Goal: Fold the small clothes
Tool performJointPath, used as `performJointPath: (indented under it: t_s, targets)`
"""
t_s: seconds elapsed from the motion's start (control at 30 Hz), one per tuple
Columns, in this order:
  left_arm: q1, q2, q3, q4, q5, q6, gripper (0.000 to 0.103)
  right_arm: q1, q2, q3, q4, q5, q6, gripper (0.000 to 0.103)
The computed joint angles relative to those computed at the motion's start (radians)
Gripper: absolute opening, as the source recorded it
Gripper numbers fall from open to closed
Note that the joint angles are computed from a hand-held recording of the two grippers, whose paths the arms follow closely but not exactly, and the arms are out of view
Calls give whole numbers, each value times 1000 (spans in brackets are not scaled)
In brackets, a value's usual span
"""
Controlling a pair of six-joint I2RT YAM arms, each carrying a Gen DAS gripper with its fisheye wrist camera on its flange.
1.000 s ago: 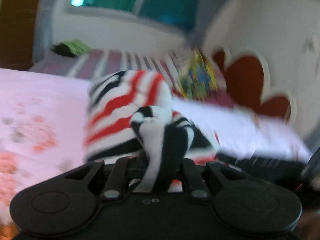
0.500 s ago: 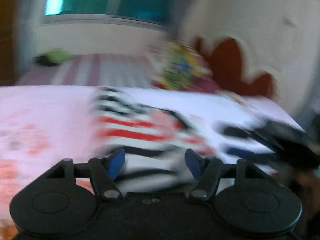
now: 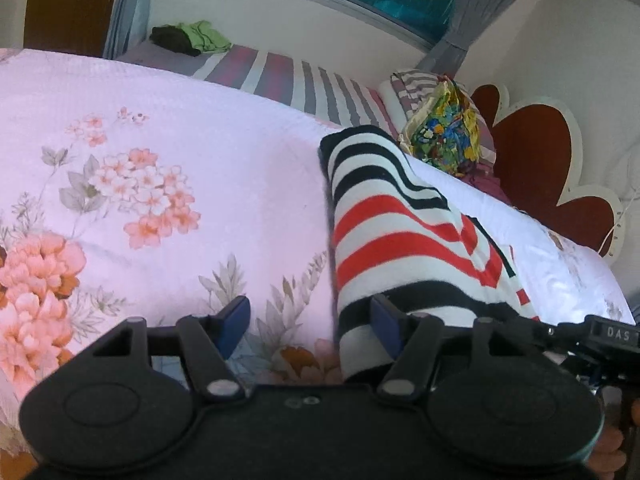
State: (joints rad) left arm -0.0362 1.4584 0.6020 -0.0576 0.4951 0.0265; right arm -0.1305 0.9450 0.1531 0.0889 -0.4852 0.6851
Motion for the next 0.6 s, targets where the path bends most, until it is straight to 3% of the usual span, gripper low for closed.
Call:
performJointPath:
  t_s: [0.03, 0.13, 0.23, 0.3, 0.37, 0.5, 0.6]
  targets:
    - [-1, 4, 2, 3, -6, 2, 64, 14, 11, 4, 12, 12, -9, 38]
    - [8, 19, 13, 8, -4, -6, 62, 75, -49, 29, -62, 97, -82, 25]
    - [40, 56, 17, 36, 83, -57, 62, 240, -145, 62, -153, 325, -192, 22]
    - [5, 44, 6, 53, 56, -49, 61, 337, -233, 79, -225, 467, -260, 21]
    - [-29, 23, -5, 72, 55, -53, 61, 369, -323, 89, -298, 545, -309, 21]
    - [-128, -5, -10, 94, 21, -79, 62, 269, -486, 73, -415, 512, -348, 21]
    - [-247, -17, -13, 106, -93, -52, 62, 148, -522, 29, -449, 424, -373, 21]
